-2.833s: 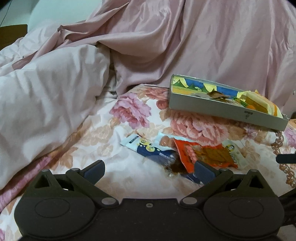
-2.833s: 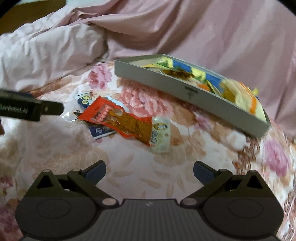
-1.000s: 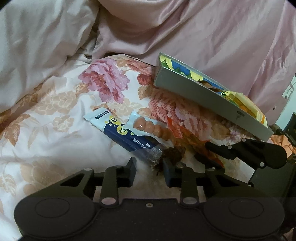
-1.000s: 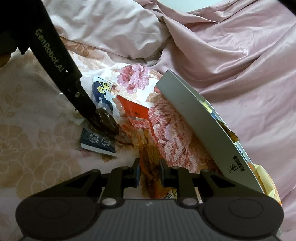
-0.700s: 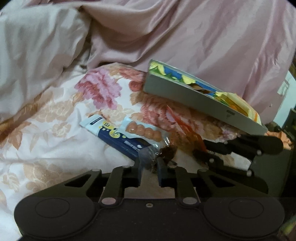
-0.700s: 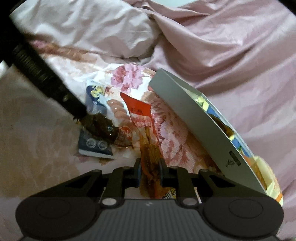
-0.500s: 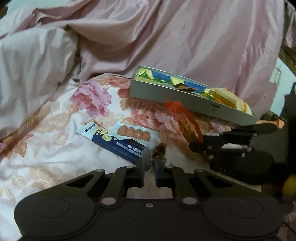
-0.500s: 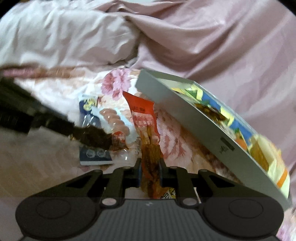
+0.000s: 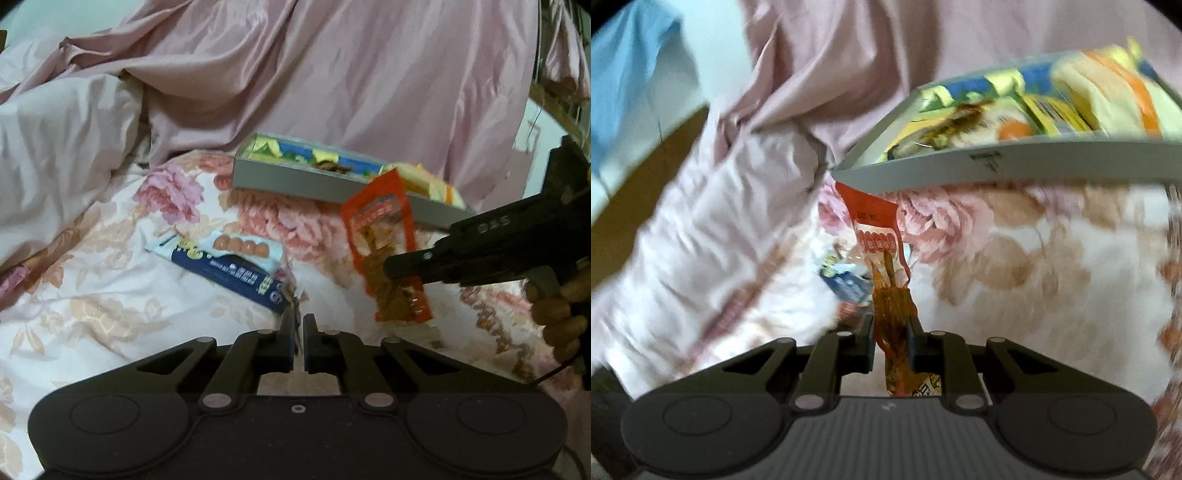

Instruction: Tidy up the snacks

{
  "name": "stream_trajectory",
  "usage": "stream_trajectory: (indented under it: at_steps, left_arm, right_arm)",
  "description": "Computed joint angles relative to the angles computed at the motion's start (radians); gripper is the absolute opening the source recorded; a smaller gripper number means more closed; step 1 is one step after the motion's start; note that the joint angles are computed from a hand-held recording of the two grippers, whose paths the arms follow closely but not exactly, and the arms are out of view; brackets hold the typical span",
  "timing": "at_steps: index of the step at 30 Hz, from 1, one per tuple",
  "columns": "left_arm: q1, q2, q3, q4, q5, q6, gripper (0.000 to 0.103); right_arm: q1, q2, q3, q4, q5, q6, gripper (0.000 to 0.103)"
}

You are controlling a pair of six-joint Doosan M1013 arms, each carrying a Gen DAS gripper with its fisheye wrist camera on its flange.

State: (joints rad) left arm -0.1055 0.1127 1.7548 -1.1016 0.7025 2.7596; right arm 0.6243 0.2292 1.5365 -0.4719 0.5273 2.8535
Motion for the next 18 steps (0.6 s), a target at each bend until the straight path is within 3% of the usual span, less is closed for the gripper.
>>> stream_trajectory:
  at_steps: [3,5,8,12,18]
  left_arm:
    - [-0.011,0.017,-0.023,0.093,0.014,-0.085,0.011]
    - [-0.013,0.023,-0.029,0.103,0.017,-0.091,0.021]
    - [-0.019,0.037,-0.045,0.119,0.027,-0.099,0.028]
    - [-0.033,0.063,-0.077,0.181,0.037,-0.156,0.031]
    - [-0.04,0.102,-0.118,0.219,0.05,-0.239,0.043]
  right_arm:
    - [-0.008,-0.009,0.014,0.031,-0.009,0.0,0.019]
    - [-0.013,0.003,0.001,0.059,0.015,-0.037,0.019]
    - [-0.009,0.029,-0.027,0.064,0.061,-0.079,0.02]
    - [-0.003,0.046,-0.046,0.055,0.08,-0.103,0.026]
    - [0.016,0.06,-0.061,-0.048,0.133,-0.086,0.038]
